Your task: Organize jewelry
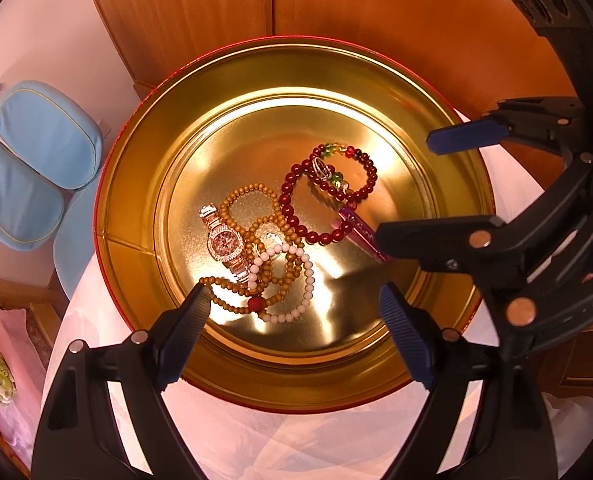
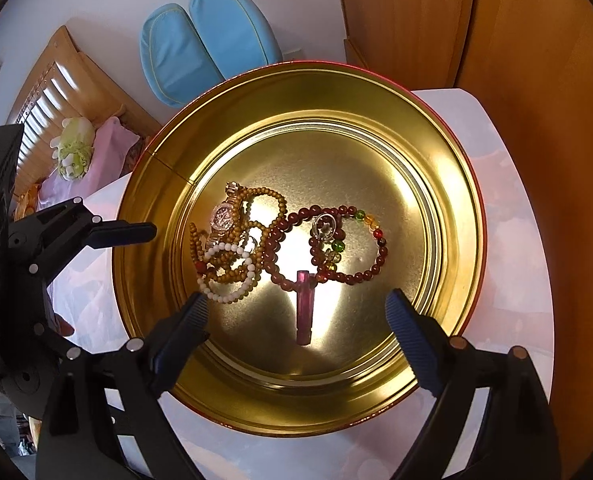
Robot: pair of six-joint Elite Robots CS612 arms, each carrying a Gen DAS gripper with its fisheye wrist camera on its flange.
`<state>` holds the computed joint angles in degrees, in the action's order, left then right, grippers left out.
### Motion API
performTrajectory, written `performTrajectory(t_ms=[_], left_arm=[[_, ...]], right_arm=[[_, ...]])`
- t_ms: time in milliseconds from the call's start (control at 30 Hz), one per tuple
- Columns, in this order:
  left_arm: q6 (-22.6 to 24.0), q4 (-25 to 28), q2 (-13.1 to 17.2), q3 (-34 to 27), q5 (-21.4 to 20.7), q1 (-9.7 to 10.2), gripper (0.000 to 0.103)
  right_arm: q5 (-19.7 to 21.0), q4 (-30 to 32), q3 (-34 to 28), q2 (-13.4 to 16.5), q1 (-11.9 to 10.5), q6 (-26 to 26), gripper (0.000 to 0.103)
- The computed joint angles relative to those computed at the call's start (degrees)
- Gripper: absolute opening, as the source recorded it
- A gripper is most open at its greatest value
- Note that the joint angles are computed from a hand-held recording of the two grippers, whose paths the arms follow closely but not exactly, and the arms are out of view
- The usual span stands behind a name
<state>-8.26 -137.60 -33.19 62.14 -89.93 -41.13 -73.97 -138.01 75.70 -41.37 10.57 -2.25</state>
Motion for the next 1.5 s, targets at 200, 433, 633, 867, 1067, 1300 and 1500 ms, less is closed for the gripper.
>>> performTrajectory(t_ms=[200, 433, 633, 867, 1067, 1300, 1500], left_arm=[[-0.9, -4.5, -1.1, 2.5, 3.4, -0.47, 0.089], [-2.3, -7.5, -2.0, 4.6, 5.9, -0.8, 0.091], [-2.5, -7.5, -2.3, 5.1, 5.7, -0.88, 0.091], [-2.5, -7.7, -2.7, 5.6, 5.1, -0.9, 0.091], [-2.5, -7.9, -2.7, 5.8, 4.9, -0.93, 0.091], [-2.3, -7.9, -2.8, 6.0, 4.7, -1.02, 0.091], [-2.5, -7.7, -2.6, 5.7, 4.7, -0.98, 0.091]], right_arm=[[-3.4, -7.2, 2.8, -1.2, 0.6, 0.6, 0.098], [-5.2, -9.7, 4.1, -2.0, 1.1, 1.2, 0.099], [-4.9, -9.4, 4.6, -2.2, 1.2, 0.9, 0.099], [-5.1, -9.3, 4.9, -2.4, 1.5, 0.7, 0.099], [-4.9, -9.8, 5.1, -2.5, 1.4, 1.0, 0.099], [-5.1, -9.7, 5.1, -2.5, 1.5, 0.9, 0.099], [-4.9, -9.8, 5.2, -2.5, 1.5, 1.1, 0.099]])
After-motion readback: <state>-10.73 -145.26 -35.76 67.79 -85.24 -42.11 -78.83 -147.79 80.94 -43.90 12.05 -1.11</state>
